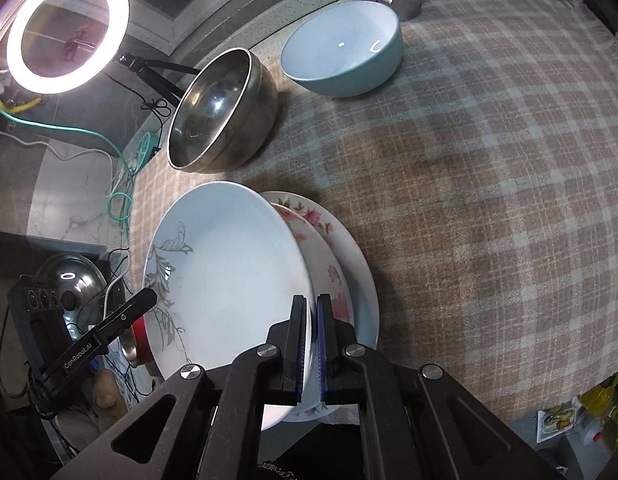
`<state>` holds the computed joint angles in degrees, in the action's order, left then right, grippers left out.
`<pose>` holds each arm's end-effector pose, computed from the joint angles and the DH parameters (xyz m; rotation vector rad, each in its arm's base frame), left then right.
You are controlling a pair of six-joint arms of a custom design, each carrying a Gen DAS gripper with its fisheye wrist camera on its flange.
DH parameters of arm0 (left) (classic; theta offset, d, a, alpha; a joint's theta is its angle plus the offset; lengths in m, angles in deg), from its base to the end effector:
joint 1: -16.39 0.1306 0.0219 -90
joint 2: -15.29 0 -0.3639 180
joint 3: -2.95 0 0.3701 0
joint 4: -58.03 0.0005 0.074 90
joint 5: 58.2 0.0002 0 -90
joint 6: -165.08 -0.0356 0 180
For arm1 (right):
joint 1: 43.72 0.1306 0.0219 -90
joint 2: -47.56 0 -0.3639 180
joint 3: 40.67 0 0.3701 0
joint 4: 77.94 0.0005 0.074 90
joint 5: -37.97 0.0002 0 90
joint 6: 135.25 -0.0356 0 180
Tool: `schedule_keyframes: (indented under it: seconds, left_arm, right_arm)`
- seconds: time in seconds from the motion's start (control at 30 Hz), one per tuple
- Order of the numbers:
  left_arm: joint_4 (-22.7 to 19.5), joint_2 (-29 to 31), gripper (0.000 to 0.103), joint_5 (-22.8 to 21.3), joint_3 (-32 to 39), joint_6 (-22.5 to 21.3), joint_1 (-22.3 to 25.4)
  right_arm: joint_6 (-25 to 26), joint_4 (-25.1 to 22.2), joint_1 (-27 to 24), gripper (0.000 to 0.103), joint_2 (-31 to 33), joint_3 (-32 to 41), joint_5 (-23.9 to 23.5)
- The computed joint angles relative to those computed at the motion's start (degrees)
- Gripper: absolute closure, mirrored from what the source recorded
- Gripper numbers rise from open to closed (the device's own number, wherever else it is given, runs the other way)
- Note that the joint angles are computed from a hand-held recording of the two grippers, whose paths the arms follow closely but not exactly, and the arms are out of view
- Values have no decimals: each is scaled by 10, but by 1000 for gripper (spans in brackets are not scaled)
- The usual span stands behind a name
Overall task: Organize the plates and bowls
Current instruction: 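Lower the white plate onto the rose-patterned plate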
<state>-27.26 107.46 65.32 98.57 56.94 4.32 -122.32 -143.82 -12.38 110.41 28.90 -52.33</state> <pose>0.4061 -0.1075 0.4139 0.8021 2.7367 -0.8467 0.2388 0.1451 0.4035 1.0722 2.5478 0.6226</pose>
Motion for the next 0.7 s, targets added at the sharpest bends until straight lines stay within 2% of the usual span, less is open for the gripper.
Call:
schedule_keyframes:
  seconds: [0.7]
  left_arm:
    - [14, -2, 97, -14, -24, -1, -11]
  right_arm:
    - [-23, 8, 11, 98, -10, -25, -2]
